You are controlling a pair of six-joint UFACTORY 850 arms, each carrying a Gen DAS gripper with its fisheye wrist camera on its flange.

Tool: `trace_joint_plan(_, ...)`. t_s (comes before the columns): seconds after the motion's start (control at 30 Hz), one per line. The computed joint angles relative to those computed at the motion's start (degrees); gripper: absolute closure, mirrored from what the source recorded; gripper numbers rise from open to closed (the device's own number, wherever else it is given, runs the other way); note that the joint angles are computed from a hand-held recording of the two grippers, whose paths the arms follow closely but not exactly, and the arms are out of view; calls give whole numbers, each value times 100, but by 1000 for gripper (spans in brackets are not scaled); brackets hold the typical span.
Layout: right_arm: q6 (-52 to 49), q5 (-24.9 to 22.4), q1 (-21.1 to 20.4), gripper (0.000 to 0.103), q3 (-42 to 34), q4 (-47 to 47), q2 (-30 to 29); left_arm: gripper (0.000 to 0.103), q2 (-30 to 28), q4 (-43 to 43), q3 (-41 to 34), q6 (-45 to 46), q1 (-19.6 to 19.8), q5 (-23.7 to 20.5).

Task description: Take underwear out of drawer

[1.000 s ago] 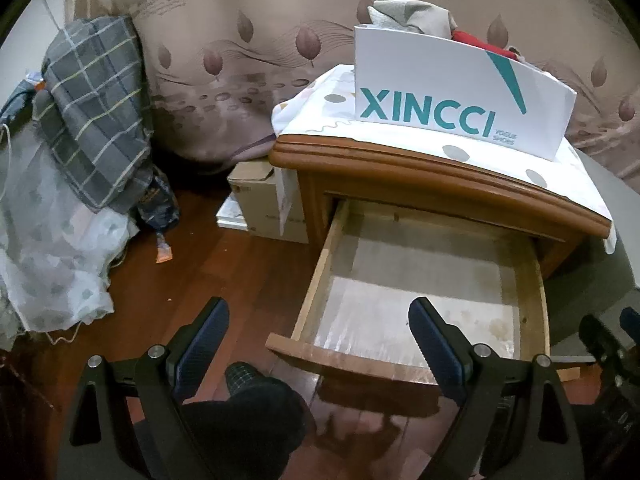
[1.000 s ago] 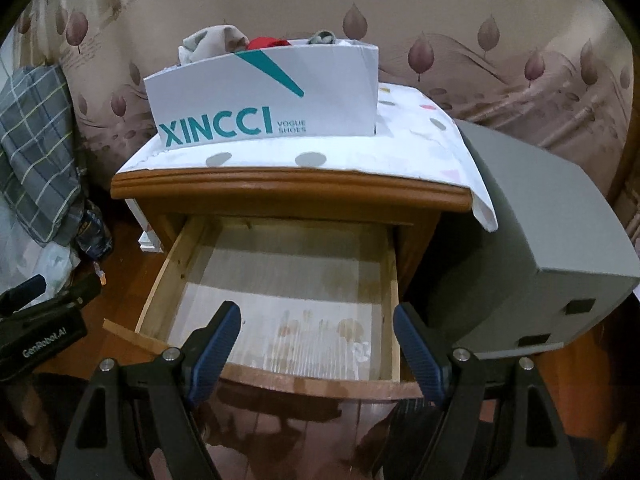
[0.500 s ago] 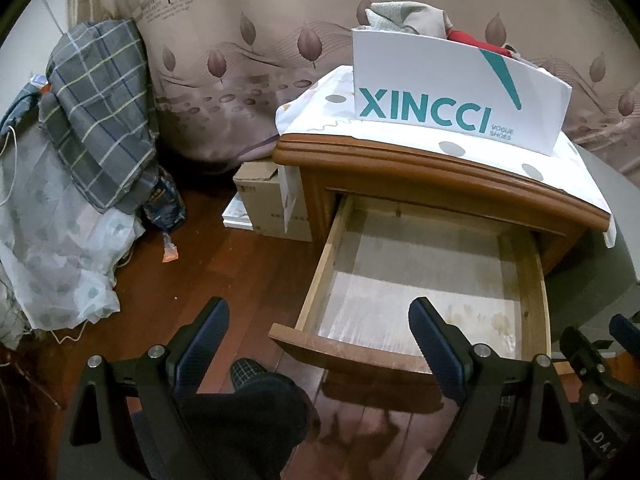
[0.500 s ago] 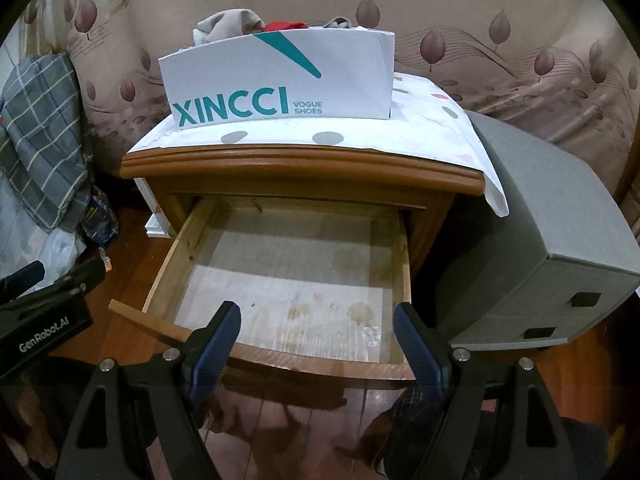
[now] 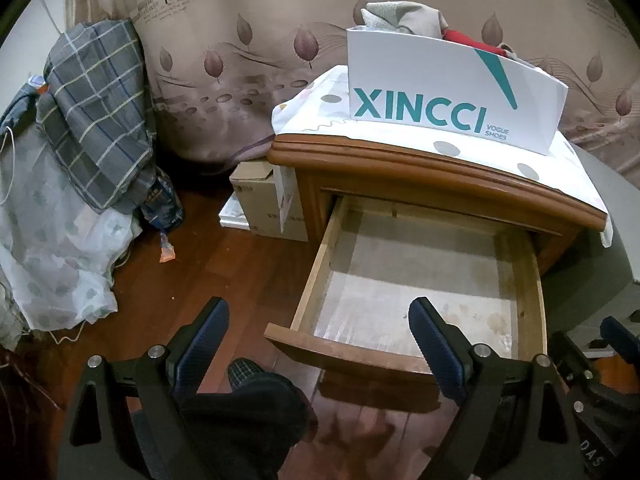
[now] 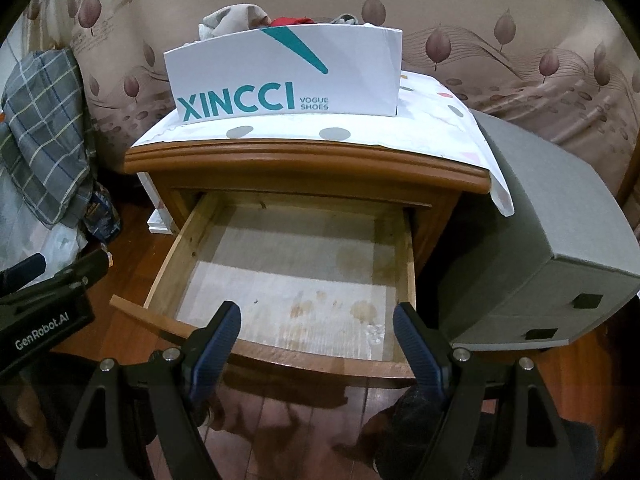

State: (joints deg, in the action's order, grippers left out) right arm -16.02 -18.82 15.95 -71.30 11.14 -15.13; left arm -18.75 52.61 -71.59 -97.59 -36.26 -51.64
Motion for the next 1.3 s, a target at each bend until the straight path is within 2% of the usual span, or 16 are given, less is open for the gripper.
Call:
trace_joint_plan(0.23,-283,-50,-19,22,-9,337,-27,14,18,35,21,-28,12,13)
trace_joint_plan(1.17,-117,-86,-19,22,18,145,-18,14,58,-1,77,48,63,128)
trace_joint_plan(1.3,-133,-81,-24,22,21,166,-33,14,85,82,132,-10,66,295)
